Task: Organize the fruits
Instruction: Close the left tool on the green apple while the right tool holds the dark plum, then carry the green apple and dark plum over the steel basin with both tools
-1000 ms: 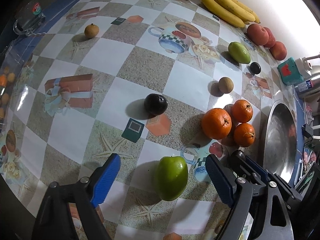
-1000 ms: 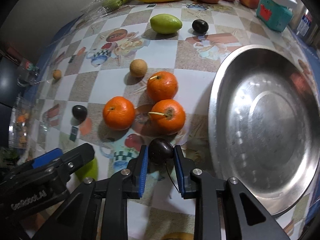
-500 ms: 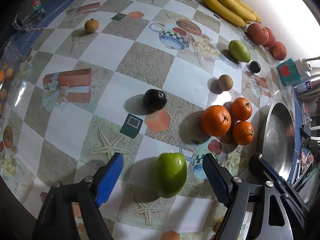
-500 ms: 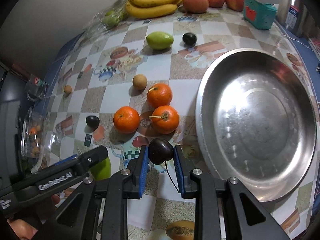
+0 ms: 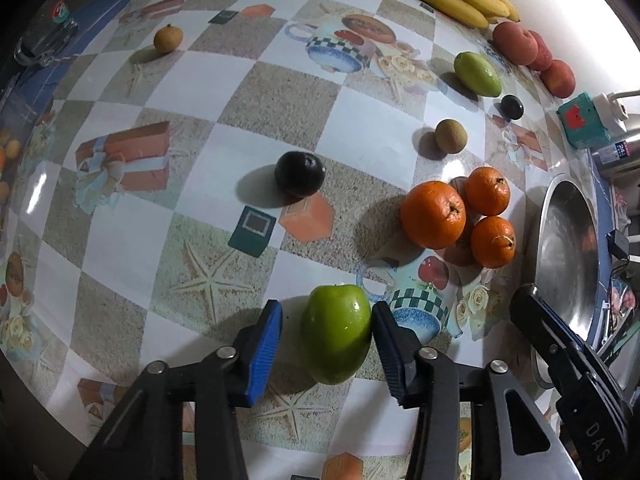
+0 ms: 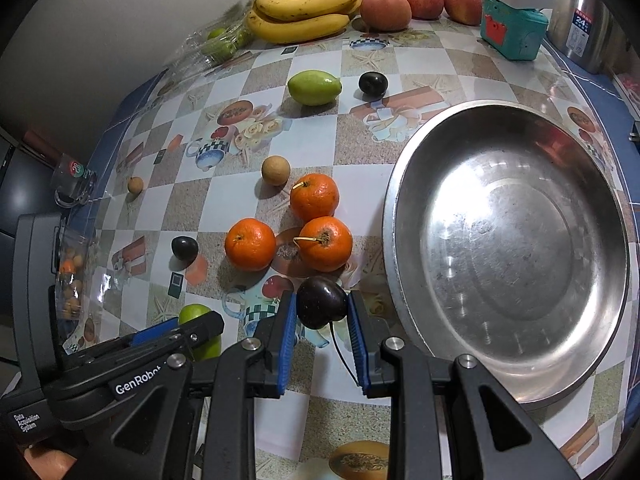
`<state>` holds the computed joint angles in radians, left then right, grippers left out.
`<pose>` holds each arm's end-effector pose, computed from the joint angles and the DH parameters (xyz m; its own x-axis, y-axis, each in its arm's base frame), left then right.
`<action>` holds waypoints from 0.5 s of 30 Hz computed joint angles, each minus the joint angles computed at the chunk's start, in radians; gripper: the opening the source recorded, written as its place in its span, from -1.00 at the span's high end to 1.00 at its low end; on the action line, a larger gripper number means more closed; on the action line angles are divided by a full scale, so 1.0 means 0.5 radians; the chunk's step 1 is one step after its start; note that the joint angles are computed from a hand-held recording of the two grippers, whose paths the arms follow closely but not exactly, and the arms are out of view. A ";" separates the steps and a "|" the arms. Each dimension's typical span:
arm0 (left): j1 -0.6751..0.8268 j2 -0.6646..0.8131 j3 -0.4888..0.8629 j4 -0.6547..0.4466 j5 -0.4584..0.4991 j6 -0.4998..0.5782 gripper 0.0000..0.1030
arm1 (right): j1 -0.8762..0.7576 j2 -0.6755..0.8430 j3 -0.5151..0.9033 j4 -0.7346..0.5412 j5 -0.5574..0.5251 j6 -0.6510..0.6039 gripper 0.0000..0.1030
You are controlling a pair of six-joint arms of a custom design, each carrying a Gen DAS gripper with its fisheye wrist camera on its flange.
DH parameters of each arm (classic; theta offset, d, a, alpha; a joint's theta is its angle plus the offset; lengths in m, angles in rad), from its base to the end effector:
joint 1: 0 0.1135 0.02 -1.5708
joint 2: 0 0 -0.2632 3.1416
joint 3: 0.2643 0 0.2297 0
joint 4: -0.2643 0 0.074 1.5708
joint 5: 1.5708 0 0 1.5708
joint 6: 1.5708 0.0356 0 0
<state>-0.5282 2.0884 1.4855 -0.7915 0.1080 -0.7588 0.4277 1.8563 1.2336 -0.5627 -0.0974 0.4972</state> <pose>0.3315 -0.1979 0.1582 -0.9730 -0.2242 -0.0543 -0.2096 0.9576 -0.1978 0.3174 0.1485 0.1841 -0.9538 0.0869 -0.2874 0.0101 0.9660 0.2585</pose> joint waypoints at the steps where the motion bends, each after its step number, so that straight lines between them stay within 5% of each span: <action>1: 0.001 -0.006 -0.019 0.011 0.002 -0.003 0.06 | -0.001 0.001 -0.001 0.002 -0.002 0.002 0.49; 6: 0.007 -0.046 -0.086 0.071 0.016 0.009 0.23 | -0.004 -0.003 -0.009 0.010 -0.014 0.006 0.49; 15: 0.023 -0.110 -0.122 0.136 0.023 -0.006 0.24 | -0.007 -0.013 -0.016 0.016 -0.025 0.008 0.49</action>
